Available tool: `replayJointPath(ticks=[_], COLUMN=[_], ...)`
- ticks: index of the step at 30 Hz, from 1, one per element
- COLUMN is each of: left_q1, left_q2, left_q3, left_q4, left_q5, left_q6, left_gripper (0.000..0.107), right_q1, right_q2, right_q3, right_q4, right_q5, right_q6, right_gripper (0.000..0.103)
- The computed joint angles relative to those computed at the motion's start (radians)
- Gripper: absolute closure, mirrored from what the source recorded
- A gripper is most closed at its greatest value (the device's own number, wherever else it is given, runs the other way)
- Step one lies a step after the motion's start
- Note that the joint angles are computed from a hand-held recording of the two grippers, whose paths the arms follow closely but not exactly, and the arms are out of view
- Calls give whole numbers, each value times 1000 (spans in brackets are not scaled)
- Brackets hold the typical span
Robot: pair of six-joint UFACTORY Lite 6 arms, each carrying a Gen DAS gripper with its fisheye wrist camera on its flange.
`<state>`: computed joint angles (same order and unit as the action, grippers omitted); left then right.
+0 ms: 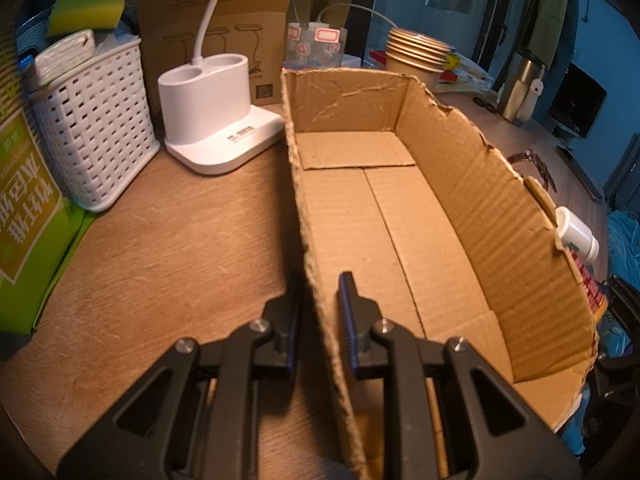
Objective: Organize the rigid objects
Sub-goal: 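Lift the red can and lower it into the box, open right tool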
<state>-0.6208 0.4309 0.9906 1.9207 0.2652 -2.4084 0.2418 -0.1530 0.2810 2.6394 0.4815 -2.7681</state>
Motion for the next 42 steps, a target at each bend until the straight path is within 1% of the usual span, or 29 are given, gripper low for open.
replayJointPath(ticks=[10, 14, 16, 18, 21, 24, 28, 30, 35, 42], left_q1=[0, 1, -1, 0, 1, -1, 1, 1, 2, 2], left_q2=[0, 0, 0, 0, 0, 0, 0, 0, -1, -1], left_q3=[0, 0, 0, 0, 0, 0, 0, 0, -1, -1], left_q4=[1, 2, 0, 1, 2, -1, 2, 2, 4, 5], left_q5=[0, 0, 0, 0, -1, 1, -1, -1, -1, -2], left_q6=[-1, -2, -1, -2, -1, 0, -2, -2, -4, -5], left_gripper=[88, 88, 88, 88, 88, 88, 88, 88, 88, 88], right_q1=[-30, -28, -26, -1, 48, 99, 174, 215, 308, 356], right_q2=[-139, -213, -261, -316, -376, -409, -408, -398, -325, -194], right_q3=[-30, -25, -20, -12, 1, 15, 45, 54, 90, 127], right_q4=[-58, -102, -153, -186, -185, -156, -86, -4, 176, 272], right_q5=[-41, -83, -105, -137, -180, -213, -239, -246, -239, -195], right_q6=[62, 108, 162, 204, 220, 205, 152, 80, -81, -163], right_gripper=[40, 41, 41, 41, 41, 41, 41, 41, 41, 41])
